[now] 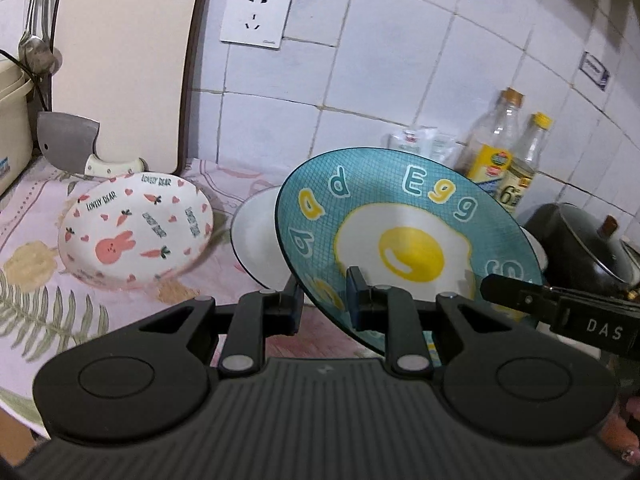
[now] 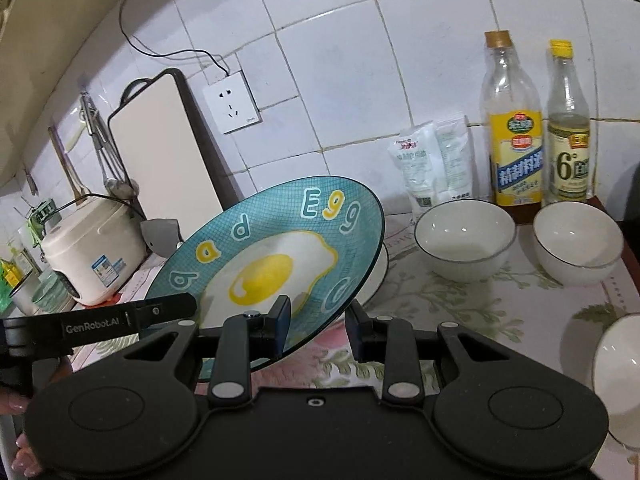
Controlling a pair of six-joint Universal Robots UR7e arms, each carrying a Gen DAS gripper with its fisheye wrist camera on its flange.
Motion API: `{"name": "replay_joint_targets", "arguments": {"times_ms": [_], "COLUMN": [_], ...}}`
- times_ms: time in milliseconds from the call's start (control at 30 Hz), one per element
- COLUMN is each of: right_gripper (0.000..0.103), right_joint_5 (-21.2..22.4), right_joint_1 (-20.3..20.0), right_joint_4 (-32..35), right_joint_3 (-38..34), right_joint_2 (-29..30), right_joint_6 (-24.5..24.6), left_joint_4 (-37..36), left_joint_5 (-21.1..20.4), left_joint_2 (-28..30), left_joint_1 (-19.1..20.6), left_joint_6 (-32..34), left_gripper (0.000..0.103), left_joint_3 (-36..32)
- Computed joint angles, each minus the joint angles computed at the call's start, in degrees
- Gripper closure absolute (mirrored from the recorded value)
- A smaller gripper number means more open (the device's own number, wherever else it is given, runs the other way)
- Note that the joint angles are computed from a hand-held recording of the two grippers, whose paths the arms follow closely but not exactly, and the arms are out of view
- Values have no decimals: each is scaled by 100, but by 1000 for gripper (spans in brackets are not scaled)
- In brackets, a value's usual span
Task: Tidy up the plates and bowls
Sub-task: 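Lower the blue Egg plate onto the white plate and open both grippers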
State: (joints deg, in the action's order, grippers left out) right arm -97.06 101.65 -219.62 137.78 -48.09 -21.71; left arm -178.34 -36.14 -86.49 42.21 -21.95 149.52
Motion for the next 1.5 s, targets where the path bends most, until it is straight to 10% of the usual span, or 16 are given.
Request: {"name": "replay_joint_targets", "arguments": {"times_ms": [667,1500], "right_gripper": [68,68], "right_joint_5": [-472,-1472], "right_joint_1": [-62,215], "right_joint_4": [1788,1447], "right_joint_3": [-1778,-2328], "right_joint_2": [1008,1657], "right_joint_6": [118,-363], "left_joint_4": [-1373,477], "left_joint_5": [-408,-104], "left_joint_2": [1664,1670], "left_joint_1": [1805,1915], "left_joint_6": [1618,841], "left_gripper": [83,80], "left_joint_3": [-1332,-1852]}}
